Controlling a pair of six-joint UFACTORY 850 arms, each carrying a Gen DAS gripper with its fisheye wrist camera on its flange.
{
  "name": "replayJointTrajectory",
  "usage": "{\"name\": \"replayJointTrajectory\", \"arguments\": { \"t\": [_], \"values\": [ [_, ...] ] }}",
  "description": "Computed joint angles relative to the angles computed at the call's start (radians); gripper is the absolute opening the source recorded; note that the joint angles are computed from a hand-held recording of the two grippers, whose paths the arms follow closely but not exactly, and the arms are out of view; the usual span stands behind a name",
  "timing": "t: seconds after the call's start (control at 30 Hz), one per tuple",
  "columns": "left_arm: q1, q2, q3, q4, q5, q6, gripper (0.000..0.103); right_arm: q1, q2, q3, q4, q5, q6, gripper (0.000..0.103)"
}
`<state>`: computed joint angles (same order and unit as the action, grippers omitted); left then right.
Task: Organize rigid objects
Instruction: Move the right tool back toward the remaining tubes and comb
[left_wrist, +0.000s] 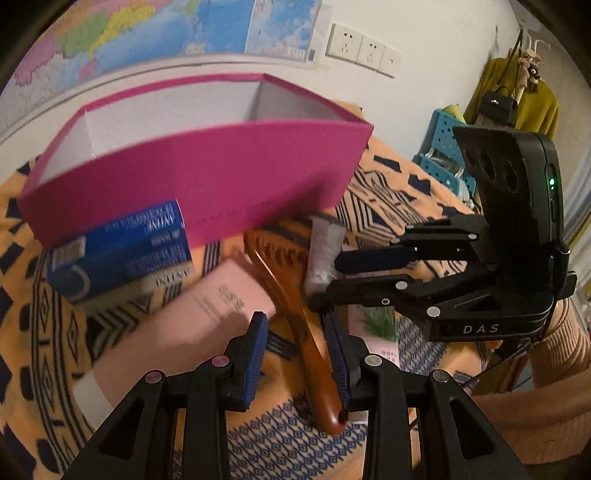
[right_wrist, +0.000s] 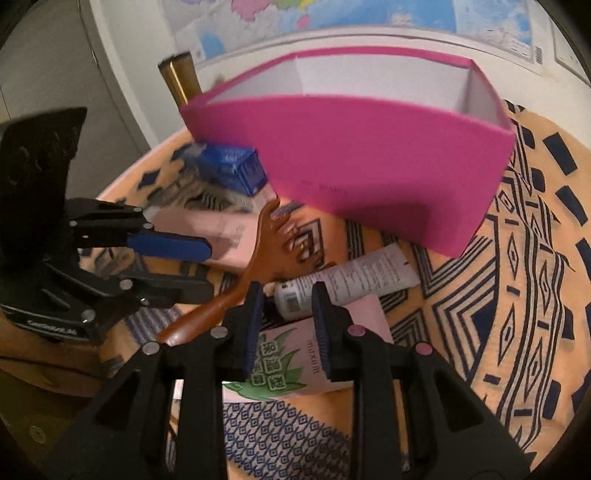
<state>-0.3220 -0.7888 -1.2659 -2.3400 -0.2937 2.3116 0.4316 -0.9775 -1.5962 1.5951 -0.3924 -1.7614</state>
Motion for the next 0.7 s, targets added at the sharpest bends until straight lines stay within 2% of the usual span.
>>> {"name": "replayJointTrajectory", "arguments": {
  "t": [0.2,0.3,0.43,0.57,0.7],
  "values": [
    [-0.003,-0.027,-0.021,0.129,0.015,-0.112,0.033,0.004,-0.016,-0.015,-0.190,0.053,0.182,0.029],
    [-0.004,-0.046,-0.041,0.206,0.016,-0.188,0.033,-0.015,-0.014,-0.003,-0.135,-0.008,0.168,0.029],
    [-0.009,-0.056,-0.043,0.152,0.002,-0.138,0.032,-0.030,-0.027,-0.012,-0.100,-0.114,0.182,0.029],
    [0.001,-0.053,-0.032,0.150,-0.019,-0.148,0.019,-0.028,-0.043,-0.024,-0.072,-0.152,0.200,0.029],
    [0.005,-0.043,-0.012,0.111,-0.038,-0.116,0.017,-0.037,-0.060,-0.044,-0.061,-0.227,0.236,0.029]
  ]
}}
